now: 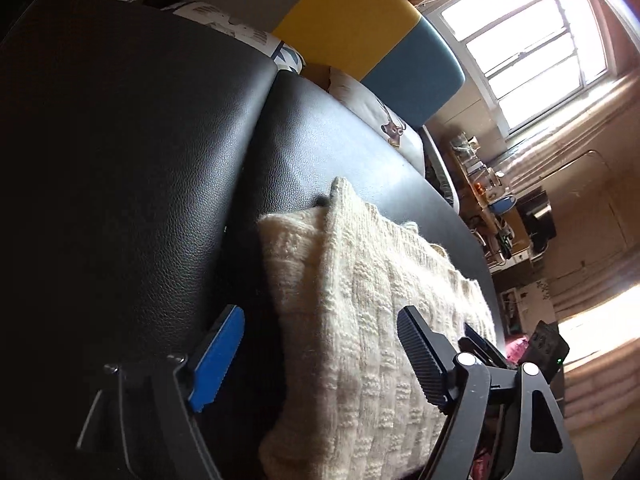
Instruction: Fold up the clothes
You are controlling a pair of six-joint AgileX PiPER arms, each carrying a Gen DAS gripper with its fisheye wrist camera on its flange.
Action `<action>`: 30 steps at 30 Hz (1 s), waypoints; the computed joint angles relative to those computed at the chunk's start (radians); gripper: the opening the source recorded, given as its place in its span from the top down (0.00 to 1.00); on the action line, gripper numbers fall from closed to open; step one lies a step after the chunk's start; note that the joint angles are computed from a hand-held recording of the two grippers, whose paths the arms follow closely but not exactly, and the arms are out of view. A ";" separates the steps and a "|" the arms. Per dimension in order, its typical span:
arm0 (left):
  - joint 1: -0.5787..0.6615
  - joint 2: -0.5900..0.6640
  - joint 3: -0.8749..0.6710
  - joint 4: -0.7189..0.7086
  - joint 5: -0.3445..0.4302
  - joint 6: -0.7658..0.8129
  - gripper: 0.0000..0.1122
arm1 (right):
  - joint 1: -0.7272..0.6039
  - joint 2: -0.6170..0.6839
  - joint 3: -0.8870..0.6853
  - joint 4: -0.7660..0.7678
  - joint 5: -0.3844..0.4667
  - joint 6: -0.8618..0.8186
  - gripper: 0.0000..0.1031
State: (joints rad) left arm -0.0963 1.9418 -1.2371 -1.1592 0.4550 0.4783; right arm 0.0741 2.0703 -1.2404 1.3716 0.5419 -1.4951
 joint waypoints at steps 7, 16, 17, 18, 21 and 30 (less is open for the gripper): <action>-0.007 0.093 -0.101 -0.064 0.054 0.102 0.34 | -0.003 0.000 0.005 0.021 -0.002 -0.021 0.43; -0.016 0.122 -0.136 -0.025 0.059 0.002 0.78 | -0.033 -0.005 -0.068 -0.195 0.095 0.180 0.43; -0.021 0.121 -0.145 0.014 0.049 -0.035 0.79 | -0.048 -0.009 -0.089 -0.245 0.133 0.224 0.43; -0.026 0.123 -0.163 0.068 0.046 -0.083 0.79 | -0.066 -0.025 -0.094 -0.277 0.154 0.233 0.43; -0.030 0.137 -0.223 0.219 0.055 -0.207 0.79 | -0.131 -0.072 -0.120 -0.419 0.213 0.261 0.43; 0.007 0.190 -0.462 0.610 0.184 -0.495 0.80 | -0.144 0.016 -0.351 -0.828 0.402 0.398 0.43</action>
State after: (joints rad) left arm -0.0888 2.1315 -1.6996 -0.5494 0.6391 -0.0167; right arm -0.0701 2.0865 -1.5912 0.5434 0.9443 -1.0969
